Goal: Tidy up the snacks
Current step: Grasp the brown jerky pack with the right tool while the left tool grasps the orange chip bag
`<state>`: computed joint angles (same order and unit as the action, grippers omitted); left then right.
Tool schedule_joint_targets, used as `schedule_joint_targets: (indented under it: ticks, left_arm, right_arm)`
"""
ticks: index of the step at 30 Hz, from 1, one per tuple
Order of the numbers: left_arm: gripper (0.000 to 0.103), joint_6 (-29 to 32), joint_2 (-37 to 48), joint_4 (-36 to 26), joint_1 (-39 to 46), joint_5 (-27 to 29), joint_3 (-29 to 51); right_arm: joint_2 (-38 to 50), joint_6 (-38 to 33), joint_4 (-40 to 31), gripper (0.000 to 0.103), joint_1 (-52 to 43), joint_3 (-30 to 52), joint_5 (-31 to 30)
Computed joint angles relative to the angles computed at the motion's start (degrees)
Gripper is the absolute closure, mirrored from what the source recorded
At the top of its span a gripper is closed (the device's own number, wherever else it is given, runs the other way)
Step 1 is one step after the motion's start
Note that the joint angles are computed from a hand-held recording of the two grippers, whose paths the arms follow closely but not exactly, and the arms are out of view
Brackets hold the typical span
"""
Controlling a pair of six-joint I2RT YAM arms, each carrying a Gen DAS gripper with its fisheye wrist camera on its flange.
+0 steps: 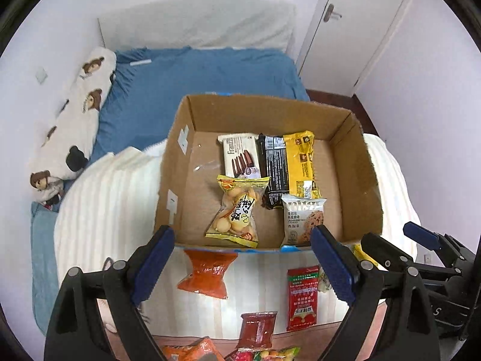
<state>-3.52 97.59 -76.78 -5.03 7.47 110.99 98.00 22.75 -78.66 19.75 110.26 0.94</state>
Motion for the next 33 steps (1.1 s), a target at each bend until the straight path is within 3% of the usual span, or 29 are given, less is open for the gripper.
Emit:
schedule_joint_targets:
  ticks: [9,15,22,28,33]
  left_arm:
    - [0.01,-0.98,-14.91,3.11,3.63,0.83,-14.73]
    - [0.01,-1.49,-24.52,3.83,7.46,0.24,-30.14]
    - [0.01,0.14,-30.62,3.5,16.31,2.97,-50.69]
    - [0.01,1.5,-32.27,6.3,22.3,1.28,-63.52]
    - [0.01,8.0,-35.89,8.28,21.49,-2.21,-66.98]
  right_arm:
    - [-11.89,4.15,1.66,0.008,3.79,-11.22,-1.85]
    - [-19.87,8.15,5.85,0.008,6.14,-27.22,-5.33]
    - [-25.32,16.27,14.73,0.008,9.85,-48.04,-13.81]
    - [-21.68,23.43,26.07,0.008,14.7,-57.41,-18.91]
    - [-11.9,26.51,32.99,0.012,19.89,-56.55,-18.4]
